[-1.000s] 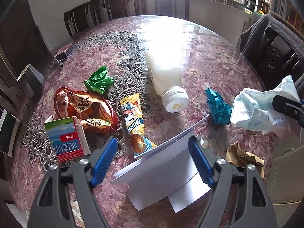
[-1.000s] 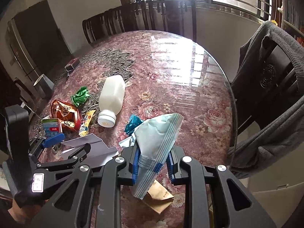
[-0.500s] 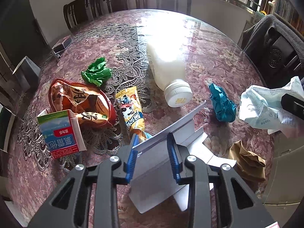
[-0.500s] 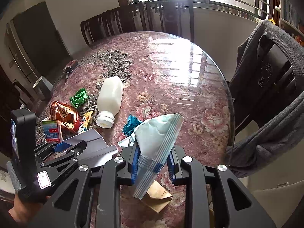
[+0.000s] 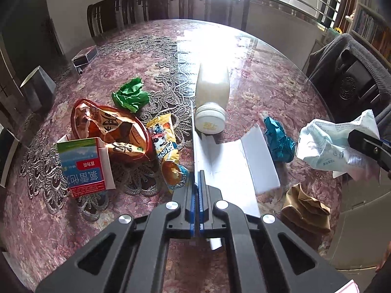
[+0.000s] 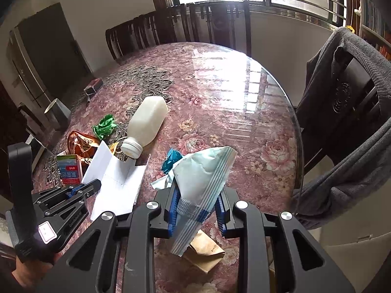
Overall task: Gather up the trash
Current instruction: 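Close the right tool on the plastic bag while the left tool grasps the white card, then carry both items to the yellow bucket and open the right tool over it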
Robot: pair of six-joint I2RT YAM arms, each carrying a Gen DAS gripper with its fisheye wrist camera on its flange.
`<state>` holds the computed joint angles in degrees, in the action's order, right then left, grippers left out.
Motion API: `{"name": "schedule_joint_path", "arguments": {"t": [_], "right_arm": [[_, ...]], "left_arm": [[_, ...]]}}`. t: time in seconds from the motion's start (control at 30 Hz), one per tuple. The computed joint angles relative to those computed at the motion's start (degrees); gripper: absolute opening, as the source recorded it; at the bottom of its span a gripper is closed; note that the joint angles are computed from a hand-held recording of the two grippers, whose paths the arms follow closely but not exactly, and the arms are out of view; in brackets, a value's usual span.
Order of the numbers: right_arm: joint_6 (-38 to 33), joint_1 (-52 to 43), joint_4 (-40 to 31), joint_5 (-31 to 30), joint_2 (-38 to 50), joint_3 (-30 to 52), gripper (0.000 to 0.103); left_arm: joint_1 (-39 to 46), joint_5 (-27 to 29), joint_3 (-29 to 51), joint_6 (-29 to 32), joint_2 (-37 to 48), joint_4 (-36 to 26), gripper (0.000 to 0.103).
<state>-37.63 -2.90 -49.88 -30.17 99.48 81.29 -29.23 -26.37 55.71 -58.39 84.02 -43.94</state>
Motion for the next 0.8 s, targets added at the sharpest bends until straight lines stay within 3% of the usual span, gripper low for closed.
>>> {"name": "schedule_joint_path", "arguments": {"t": [0.47,0.8], "right_arm": [[-1.36,-1.78,-0.36,-1.89,-5.01,-2.87,0.025],[-0.78,-6.21,-0.28,-4.84,-13.41,-7.57,0.025]], "left_arm": [[-5.67,-4.69,3.47,-4.67,-4.22,-7.06,0.002],[-9.22,-6.28,4.79,-3.81,-6.15,-9.51,0.002]]}}
